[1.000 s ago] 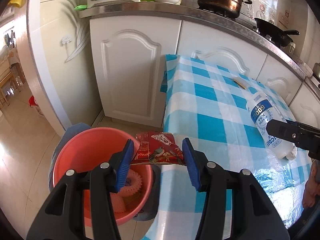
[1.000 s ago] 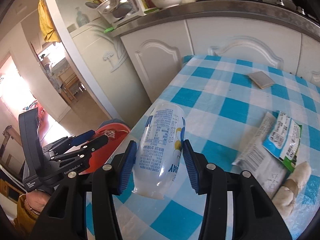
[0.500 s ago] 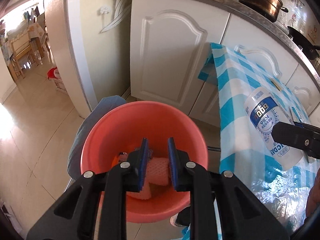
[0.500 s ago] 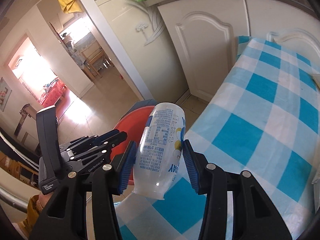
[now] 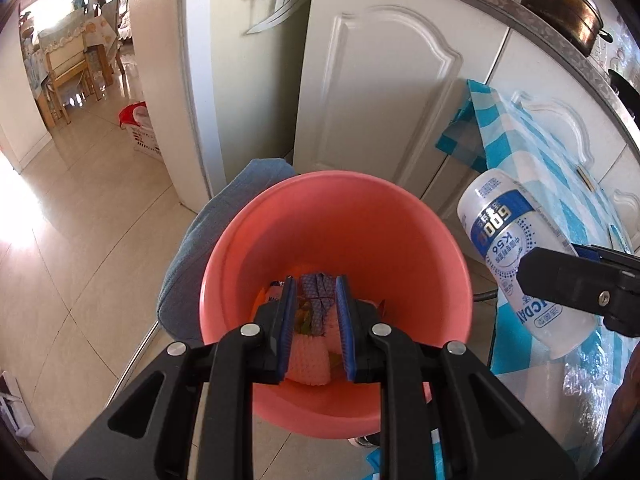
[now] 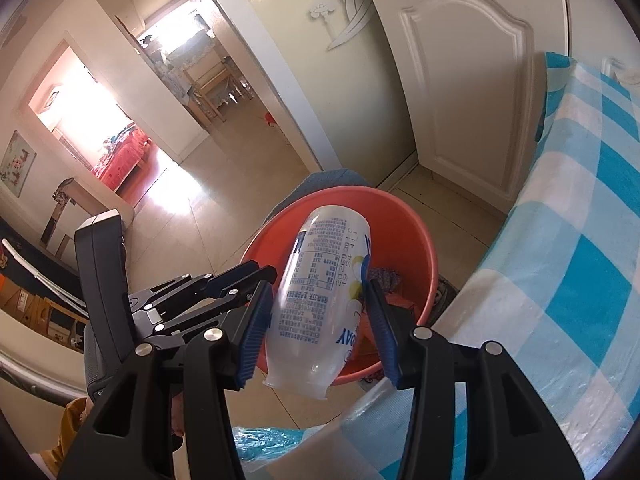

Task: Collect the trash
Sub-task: 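Open left tool to drop the packet while right tool lowers and releases the bottle, then move both tools back over the table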

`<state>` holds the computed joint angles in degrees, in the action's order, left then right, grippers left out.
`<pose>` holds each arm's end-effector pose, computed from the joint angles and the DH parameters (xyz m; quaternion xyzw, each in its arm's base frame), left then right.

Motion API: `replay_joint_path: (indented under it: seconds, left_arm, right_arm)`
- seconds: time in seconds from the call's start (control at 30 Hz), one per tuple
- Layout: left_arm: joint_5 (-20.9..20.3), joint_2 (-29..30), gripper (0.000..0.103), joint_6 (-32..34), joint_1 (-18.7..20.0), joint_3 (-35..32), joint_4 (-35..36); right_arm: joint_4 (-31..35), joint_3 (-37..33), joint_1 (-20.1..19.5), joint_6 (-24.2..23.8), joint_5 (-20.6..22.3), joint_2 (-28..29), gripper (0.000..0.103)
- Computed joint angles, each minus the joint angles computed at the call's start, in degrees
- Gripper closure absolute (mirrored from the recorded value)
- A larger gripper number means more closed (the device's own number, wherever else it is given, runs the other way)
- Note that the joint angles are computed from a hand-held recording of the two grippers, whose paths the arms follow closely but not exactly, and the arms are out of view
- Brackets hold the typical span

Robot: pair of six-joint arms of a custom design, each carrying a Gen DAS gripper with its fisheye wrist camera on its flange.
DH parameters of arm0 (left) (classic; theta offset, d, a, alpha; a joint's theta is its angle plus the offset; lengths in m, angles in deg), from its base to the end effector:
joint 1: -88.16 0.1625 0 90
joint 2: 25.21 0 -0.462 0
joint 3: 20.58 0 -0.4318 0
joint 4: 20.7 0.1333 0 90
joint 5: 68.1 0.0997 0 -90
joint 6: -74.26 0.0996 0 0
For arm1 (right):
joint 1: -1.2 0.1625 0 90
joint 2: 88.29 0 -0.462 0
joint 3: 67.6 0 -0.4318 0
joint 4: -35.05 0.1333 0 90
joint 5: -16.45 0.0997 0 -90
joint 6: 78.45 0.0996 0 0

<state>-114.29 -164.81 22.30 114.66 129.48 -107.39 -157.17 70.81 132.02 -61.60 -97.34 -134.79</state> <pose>-0.0463 -0.2491 0.2900 0.1371 0.9120 -0.2538 0.2918 0.3437 -0.2555 -0.0058 0.1843 -0.9572 0.1760 0.1374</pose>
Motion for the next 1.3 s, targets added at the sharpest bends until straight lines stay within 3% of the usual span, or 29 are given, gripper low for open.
replay_joint_path:
  seconds: [0.17, 0.27, 0.33, 0.43, 0.6, 0.63, 0.7, 1.1, 1.2, 1.3]
  left_arm:
    - [0.37, -0.34, 0.079, -0.77, 0.89, 0.03, 0.67]
    - [1.04, -0.32, 0.056, -1.98, 1.58, 0.20, 0.70]
    - [1.75, -0.32, 0.034, -3.76, 1.19, 0.18, 2.22]
    - [2.87, 0.91, 0.015, -6.81, 0.37, -0.21, 5.21]
    - [2.68, 2.09, 0.015, -8.17, -0.18, -0.62, 6.39]
    - [2.64, 1.98, 0.015, -8.58, -0.63, -0.69, 7.00]
    - [2.56, 2.26, 0.014, -9.56, -1.87, -0.85, 7.93]
    - [0.71, 5.23, 0.010, -16.76, -10.97, -2.35, 13.51]
    - [0.20, 6.32, 0.008, -17.99, -13.34, -2.61, 13.75]
    - [-0.04, 8.08, 0.008, -18.62, -15.06, -2.84, 13.40]
  right_arm:
    - [0.41, -0.81, -1.10, -0.12, 0.33, 1.20, 0.051]
    - [-0.97, -0.14, -1.34, 0.95, -0.04, 1.08, 0.038]
    - [-1.74, 0.51, -1.14, 1.53, -0.68, 0.62, 0.036]
    - [-2.94, 1.68, -0.42, 2.39, -2.25, -0.62, 0.031]
    - [-3.67, 3.92, 1.78, 3.65, -6.43, -3.26, 0.029]
    - [-3.99, 4.53, 1.89, 3.98, -6.62, -3.90, 0.025]
    - [-5.03, 5.69, 2.14, 4.47, -7.13, -4.98, 0.019]
    - [-4.98, 10.50, 5.33, 7.52, -11.48, -11.85, 0.019]
    - [-3.72, 11.48, 6.44, 9.13, -13.06, -13.85, 0.013]
    - [-2.81, 12.44, 6.95, 9.98, -14.42, -16.09, 0.013]
